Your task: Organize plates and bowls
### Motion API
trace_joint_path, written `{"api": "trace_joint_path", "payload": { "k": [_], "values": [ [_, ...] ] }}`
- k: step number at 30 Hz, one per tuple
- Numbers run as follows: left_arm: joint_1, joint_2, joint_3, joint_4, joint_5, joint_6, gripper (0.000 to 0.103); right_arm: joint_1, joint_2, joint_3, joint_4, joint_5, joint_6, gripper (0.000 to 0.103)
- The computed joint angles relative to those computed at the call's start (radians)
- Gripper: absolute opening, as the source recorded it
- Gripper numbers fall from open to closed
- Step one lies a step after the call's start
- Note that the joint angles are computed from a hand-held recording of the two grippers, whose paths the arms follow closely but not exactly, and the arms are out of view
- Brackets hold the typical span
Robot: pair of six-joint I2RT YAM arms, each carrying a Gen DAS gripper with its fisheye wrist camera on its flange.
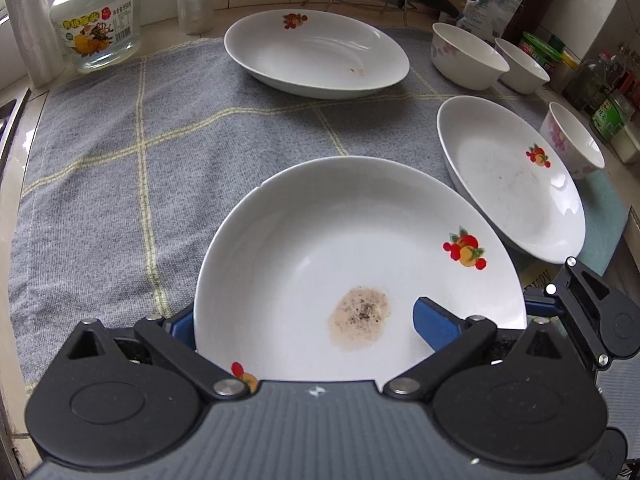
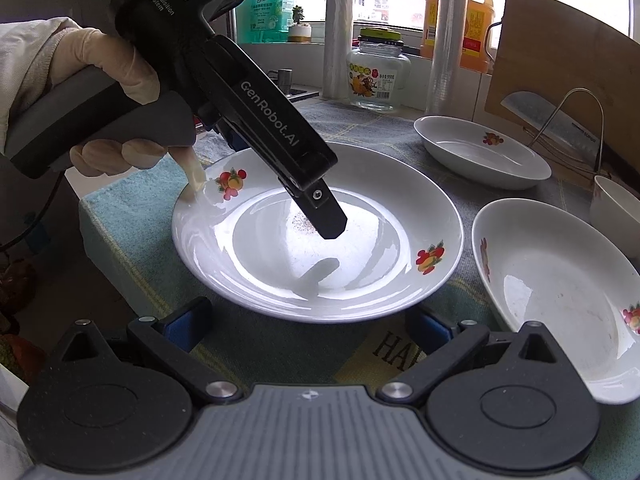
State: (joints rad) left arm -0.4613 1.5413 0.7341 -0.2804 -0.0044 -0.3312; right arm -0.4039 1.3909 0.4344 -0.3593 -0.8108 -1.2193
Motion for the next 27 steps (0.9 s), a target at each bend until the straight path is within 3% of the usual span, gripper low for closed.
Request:
{"api": "trace_joint_path", "payload": {
  "k": [8, 14, 21, 27],
  "values": [
    [0.007, 0.023, 0.029, -0.050, 0.015, 0.132, 0.102, -0.007, 0.012, 0.005, -0.006, -0.012, -0.012, 0.103],
    [0.099, 0.014, 0.040, -0.058, 0.152, 0.223, 0.100, 0.019, -0.012, 0.006, -0.006, 0.016, 0.023, 0.103],
    [0.188, 0.069, 0.146, -0.164, 0.251, 0.441, 0.091, 0.027, -0.068, -0.029, 0.024, 0.030, 0.043, 0.103],
    [0.225, 0.151, 0.247, -0.249, 0.303, 0.545, 0.085, 0.031, -0.055, -0.018, 0.036, 0.033, 0.072, 0.103]
  ]
}}
